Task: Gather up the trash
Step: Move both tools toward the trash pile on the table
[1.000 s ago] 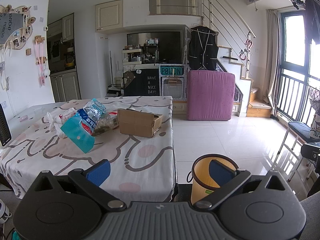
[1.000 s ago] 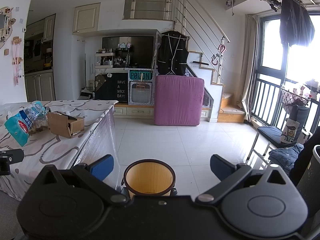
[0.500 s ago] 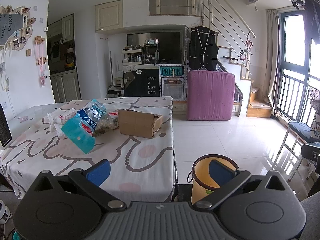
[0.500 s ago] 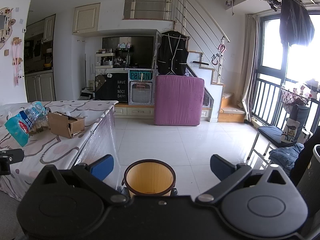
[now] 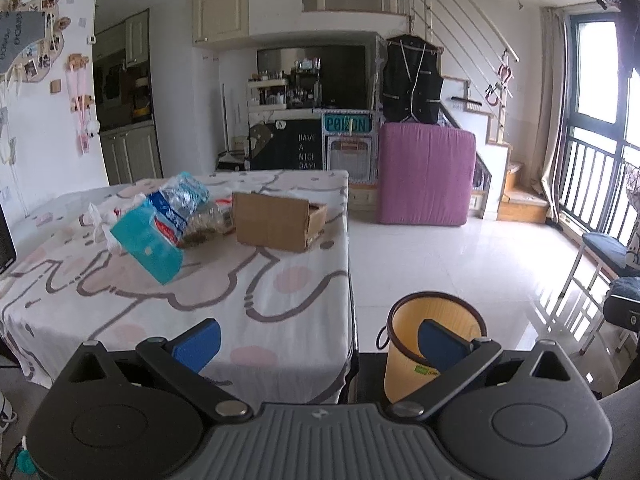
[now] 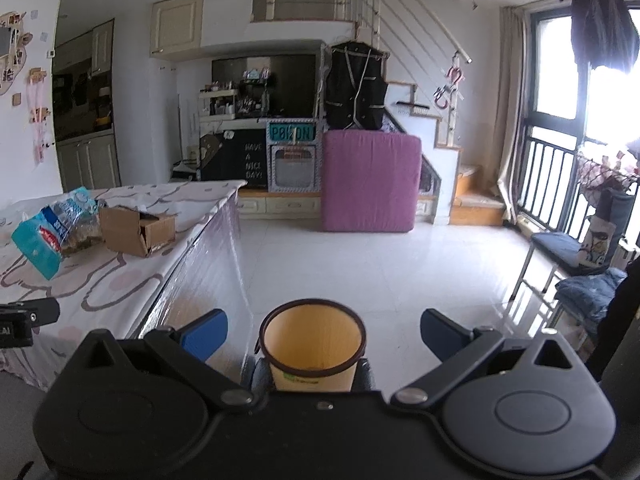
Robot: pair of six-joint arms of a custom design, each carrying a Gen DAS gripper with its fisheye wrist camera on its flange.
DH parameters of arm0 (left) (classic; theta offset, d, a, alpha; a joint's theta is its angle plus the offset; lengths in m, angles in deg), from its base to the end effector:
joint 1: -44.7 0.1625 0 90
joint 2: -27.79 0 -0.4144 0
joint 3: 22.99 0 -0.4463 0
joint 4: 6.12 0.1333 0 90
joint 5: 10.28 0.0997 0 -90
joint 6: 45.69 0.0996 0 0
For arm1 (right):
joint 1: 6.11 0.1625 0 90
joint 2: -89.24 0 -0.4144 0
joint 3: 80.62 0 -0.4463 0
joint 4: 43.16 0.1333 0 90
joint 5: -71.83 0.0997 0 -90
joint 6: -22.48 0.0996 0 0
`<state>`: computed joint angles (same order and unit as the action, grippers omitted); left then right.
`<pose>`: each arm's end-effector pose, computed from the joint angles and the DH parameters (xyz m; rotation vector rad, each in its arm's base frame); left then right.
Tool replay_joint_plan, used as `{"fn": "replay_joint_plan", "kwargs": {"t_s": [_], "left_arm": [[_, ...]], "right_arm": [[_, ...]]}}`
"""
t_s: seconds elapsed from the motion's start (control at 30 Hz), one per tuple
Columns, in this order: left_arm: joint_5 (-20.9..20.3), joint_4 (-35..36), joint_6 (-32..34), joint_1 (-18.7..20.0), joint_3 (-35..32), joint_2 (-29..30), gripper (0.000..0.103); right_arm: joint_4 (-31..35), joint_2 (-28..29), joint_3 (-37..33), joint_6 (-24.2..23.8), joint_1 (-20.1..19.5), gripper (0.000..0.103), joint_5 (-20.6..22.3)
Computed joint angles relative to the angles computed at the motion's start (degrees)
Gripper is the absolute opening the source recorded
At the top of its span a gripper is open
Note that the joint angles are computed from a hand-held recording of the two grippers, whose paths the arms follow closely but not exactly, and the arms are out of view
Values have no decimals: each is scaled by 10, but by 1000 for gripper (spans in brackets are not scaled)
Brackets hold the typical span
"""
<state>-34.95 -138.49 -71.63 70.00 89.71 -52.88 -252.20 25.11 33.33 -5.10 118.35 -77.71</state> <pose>-0.4026 -0.4379 0.3117 0.6094 2.1170 -1.1425 0.3511 -0.4277 0.2697 0.3232 -1.9360 1.3204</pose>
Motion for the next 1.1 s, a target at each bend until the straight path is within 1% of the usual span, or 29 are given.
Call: {"fn": "replay_joint_plan", "kwargs": {"t_s": [0.17, 0.33, 0.47, 0.63, 0.8, 0.9, 1.0, 1.03, 1.1], "left_arm": [[-7, 0, -7, 23, -6, 12, 103], [-1, -34, 13, 49, -13, 28, 103], [8, -61, 36, 75, -26, 44, 103], [24, -110, 78, 111, -52, 72, 103], [38, -212, 179, 142, -87, 115, 103], [41, -302, 273, 158, -118, 148, 103], [35, -379, 360, 172, -155, 178, 103], [32, -404, 390, 176, -167, 188, 103], [27, -450, 449, 181, -189, 205, 103]], "right_arm": [[34, 4, -3, 17, -23, 103, 29], [68, 17, -23, 33, -47, 103, 74], [77, 39, -50, 22, -71, 103, 126], [97, 78, -105, -2, -100, 103, 185], [110, 126, -173, -30, -124, 103, 249], [109, 158, -219, -45, -134, 103, 283], [121, 188, -268, -58, -143, 103, 319], [126, 198, -285, -66, -147, 103, 338], [156, 214, -320, -71, -156, 103, 378]]}}
